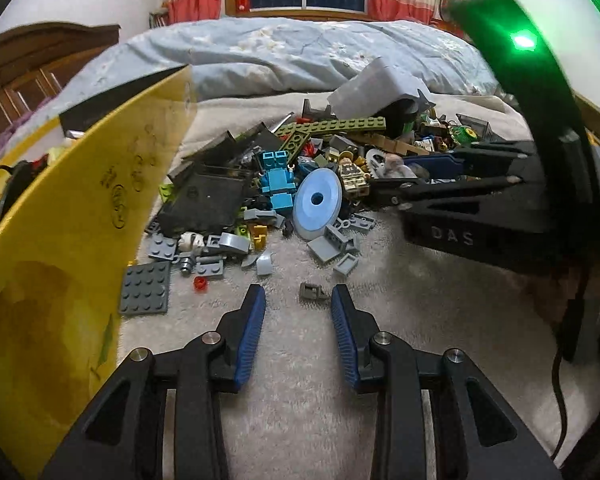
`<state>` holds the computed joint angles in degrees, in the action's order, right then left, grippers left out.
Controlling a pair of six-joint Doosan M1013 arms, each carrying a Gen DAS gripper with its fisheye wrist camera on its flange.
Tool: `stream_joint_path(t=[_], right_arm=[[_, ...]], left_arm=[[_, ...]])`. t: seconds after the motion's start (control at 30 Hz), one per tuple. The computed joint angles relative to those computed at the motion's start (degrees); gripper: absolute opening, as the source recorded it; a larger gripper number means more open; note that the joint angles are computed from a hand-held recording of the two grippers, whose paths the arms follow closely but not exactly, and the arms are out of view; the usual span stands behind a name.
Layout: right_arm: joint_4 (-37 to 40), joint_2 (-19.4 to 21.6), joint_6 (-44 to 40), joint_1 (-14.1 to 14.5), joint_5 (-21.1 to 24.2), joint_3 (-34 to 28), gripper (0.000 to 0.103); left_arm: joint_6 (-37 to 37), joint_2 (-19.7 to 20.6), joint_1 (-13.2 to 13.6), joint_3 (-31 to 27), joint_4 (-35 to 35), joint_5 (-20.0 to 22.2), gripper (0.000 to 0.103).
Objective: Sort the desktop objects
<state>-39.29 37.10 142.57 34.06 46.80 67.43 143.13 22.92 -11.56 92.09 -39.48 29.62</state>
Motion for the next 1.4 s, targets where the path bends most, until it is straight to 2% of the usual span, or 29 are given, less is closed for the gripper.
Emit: stream_joint_path(t=[0.07,0.1,0.13,0.17,0.37,0.47,0.57,0.6,0.67,0.7,0.77,0.83,0.93,1.0,1.13,1.2,1.23,1.4], right_arm=[[-0.2,-0.6,1.7,-0.2,-1.2,0.8,0.038],[-0.5,-1.1,3.4,-0.5,-2.5,1.6,0.038],[-1.1,-1.7,5.3,-0.6,-3.6,2.4,0.038],[-2.0,-2.3,7.1,-0.7,-4.9,3.3,0.038],[-3.3,-6.1,6.5,0.3,-8.2,7.6,0.038],[-3.0,-8.6,6.0,1.0,-11.1,11.5,0.038],[-2.0,-9.7,4.3,1.9,-10.2,13.8,0.039],[-0.9,-9.8,2.7,2.1,-9.4,14.3,0.04],[2.6,-9.4,-2.2,2.5,-5.9,14.5,0.047],[1.8,-9.5,-2.0,2.8,-5.5,15.2,0.049],[-1.7,-10.3,1.4,3.5,-5.9,16.7,0.069],[-2.7,-10.9,2.8,3.5,-6.4,17.6,0.073],[1.4,-11.0,1.1,2.2,-9.3,17.8,0.074],[4.1,-10.5,-1.4,1.6,-10.6,16.9,0.074],[4.3,-8.2,-4.8,1.6,-8.5,13.2,0.071],[2.6,-7.7,-3.4,1.8,-7.4,12.4,0.054],[2.3,-7.6,-3.0,1.9,-7.2,12.3,0.04],[-4.8,-9.2,2.5,3.2,-8.9,13.9,0.039]], left_arm=[[0.2,0.4,0.3,-0.6,-1.0,1.3,0.035],[0.6,0.5,0.4,-0.7,-1.6,1.6,0.031],[1.2,0.5,0.5,-0.7,-2.3,1.6,0.02],[2.3,0.3,0.6,-0.5,-3.1,1.8,0.014],[18.0,-1.5,1.7,1.7,-12.9,6.5,0.015],[25.5,-3.1,2.3,3.8,-16.6,12.4,0.015],[31.2,-4.5,1.2,6.4,-17.7,11.6,0.015],[31.1,-4.6,0.7,6.8,-16.5,11.2,0.015],[32.3,-5.1,0.2,8.2,-18.0,8.7,0.015],[32.0,-5.1,0.2,8.3,-18.2,8.5,0.015],[30.2,-5.1,0.1,7.9,-17.3,8.9,0.015],[27.8,-4.9,0.2,7.5,-16.9,9.1,0.016],[22.6,-4.0,0.2,6.0,-15.1,10.3,0.016],[21.7,-3.9,0.0,5.7,-14.0,10.2,0.016],[24.6,-4.3,-0.3,6.4,-14.0,8.8,0.016],[25.8,-4.7,-0.3,6.9,-13.9,7.7,0.016],[26.1,-4.8,-0.2,7.0,-13.8,7.2,0.016],[29.0,-5.5,2.2,7.4,-19.1,7.7,0.015]])
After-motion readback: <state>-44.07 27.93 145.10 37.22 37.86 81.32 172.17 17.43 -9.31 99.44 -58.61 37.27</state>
